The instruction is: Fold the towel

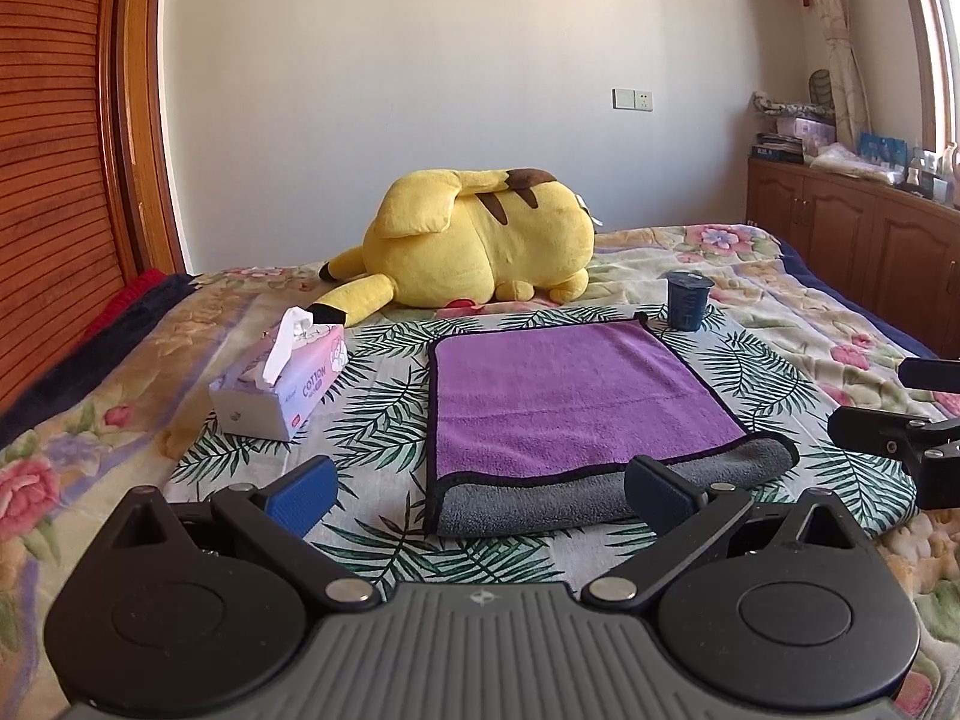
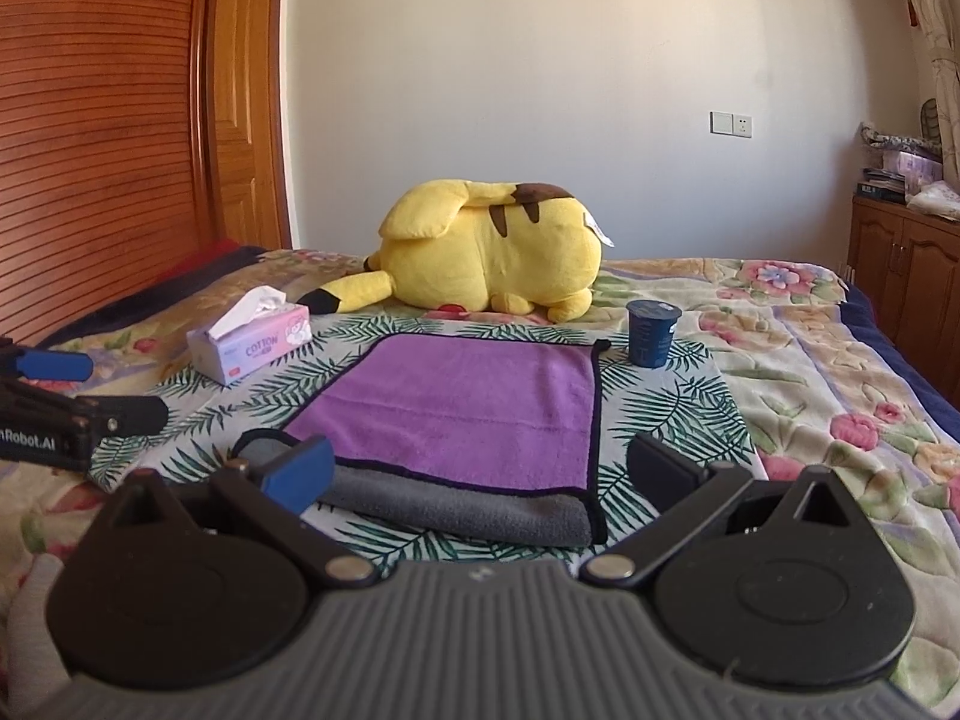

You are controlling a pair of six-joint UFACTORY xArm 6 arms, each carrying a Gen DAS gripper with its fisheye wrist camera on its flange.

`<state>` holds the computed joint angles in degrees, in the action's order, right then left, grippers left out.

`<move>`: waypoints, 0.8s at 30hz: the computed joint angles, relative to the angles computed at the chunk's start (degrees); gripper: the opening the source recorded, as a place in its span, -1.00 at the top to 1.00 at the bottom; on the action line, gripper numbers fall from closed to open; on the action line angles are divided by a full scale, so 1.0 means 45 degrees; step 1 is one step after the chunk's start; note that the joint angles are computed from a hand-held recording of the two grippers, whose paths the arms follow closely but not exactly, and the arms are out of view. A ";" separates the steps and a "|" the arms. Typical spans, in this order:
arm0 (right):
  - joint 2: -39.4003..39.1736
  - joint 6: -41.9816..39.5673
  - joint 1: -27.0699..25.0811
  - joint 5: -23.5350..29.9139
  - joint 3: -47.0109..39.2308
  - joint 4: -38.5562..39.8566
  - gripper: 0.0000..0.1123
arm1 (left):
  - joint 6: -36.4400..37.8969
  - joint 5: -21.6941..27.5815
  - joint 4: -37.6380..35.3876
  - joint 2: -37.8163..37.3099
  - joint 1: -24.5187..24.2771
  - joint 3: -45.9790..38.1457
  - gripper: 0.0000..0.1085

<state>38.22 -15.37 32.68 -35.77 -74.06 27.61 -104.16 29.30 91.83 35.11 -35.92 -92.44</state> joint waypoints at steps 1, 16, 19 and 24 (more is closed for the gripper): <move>0.0090 0.0034 -0.0069 0.0068 -0.0130 -0.0123 -0.83 | 0.0101 -0.0057 -0.0095 0.0104 0.0060 -0.0127 -0.58; 0.1628 0.0691 -0.0975 0.1909 -0.2611 -0.1144 -0.83 | 0.3103 -0.1730 -0.2744 0.2145 0.1092 -0.2568 -0.31; 0.1938 0.1064 -0.1149 0.2226 -0.3056 -0.1530 -0.83 | 0.3645 -0.2116 -0.3434 0.2542 0.1292 -0.2984 -0.24; 0.2324 0.2030 -0.1453 0.2713 -0.3570 -0.2536 -0.83 | 0.5232 -0.2168 -0.4731 0.3315 0.1427 -0.3891 -0.14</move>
<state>48.68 -6.24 26.14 -23.56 -90.12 16.19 -80.61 19.55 70.55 50.03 -29.50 -109.95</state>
